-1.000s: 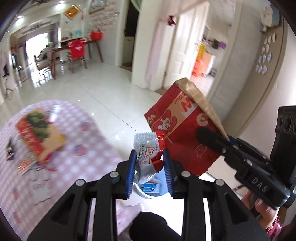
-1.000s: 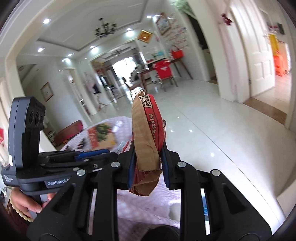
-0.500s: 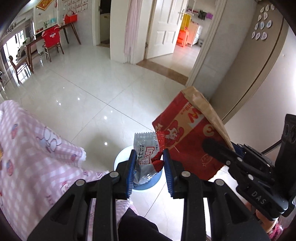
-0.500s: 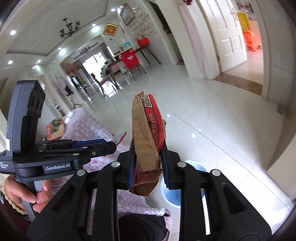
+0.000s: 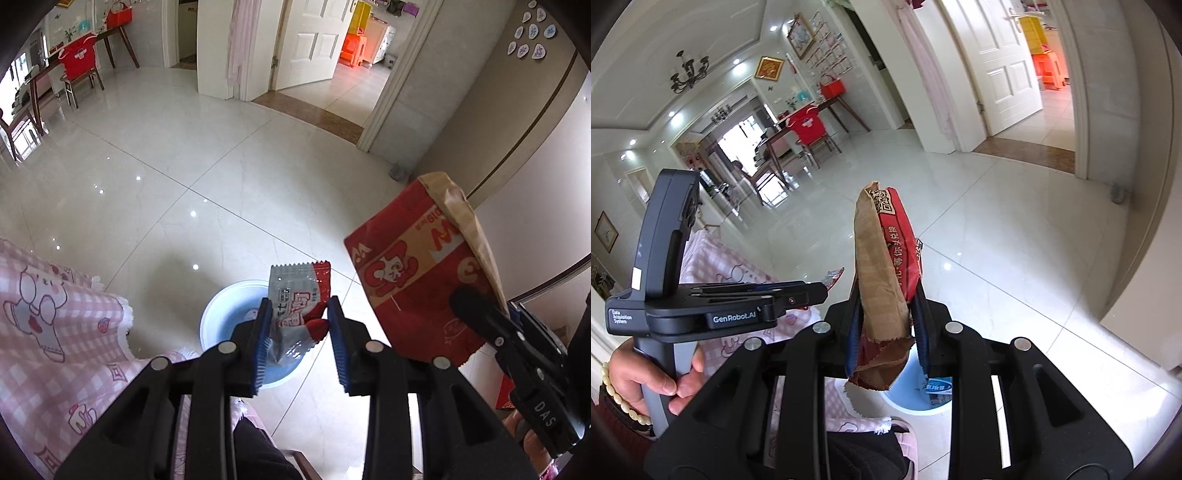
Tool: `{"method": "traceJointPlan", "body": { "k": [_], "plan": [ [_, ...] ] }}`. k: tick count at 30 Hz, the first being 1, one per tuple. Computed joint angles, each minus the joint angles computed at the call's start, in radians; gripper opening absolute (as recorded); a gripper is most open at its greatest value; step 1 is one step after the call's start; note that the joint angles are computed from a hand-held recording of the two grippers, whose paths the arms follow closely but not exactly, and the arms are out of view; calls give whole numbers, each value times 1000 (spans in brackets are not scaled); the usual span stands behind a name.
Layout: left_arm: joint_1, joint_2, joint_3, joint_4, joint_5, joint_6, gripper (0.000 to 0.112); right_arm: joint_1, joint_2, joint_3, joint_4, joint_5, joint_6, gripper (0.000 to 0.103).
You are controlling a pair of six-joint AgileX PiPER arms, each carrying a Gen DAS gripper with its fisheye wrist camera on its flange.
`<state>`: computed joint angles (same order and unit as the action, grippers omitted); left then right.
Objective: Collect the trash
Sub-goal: 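Carry both items over the bucket and open the left tool to drop its wrapper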
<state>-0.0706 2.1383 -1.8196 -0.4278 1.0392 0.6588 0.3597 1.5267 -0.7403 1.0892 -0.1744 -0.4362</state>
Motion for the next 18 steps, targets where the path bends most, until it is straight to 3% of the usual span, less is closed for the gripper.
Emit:
{"method": "traceJointPlan", "body": {
  "k": [1,3,6,14,18],
  "plan": [
    [-6,14,-25,14,13,-21,53,-7,-2,7,-25,1,30,24],
    [-15,21,-32,46,-8,-61,72,-12,-2,10,-38,5,48,24],
    [-7,34,-54,45,17,-81,72,-13,7,3,-45,15,53,24],
    [27,-77,47,86,-80,-84,74,18,39,-67,71,46,-80,24],
    [62,-129,90,89,-126,-74,75,45,64,-111,209,43,-219,24]
  ]
}}
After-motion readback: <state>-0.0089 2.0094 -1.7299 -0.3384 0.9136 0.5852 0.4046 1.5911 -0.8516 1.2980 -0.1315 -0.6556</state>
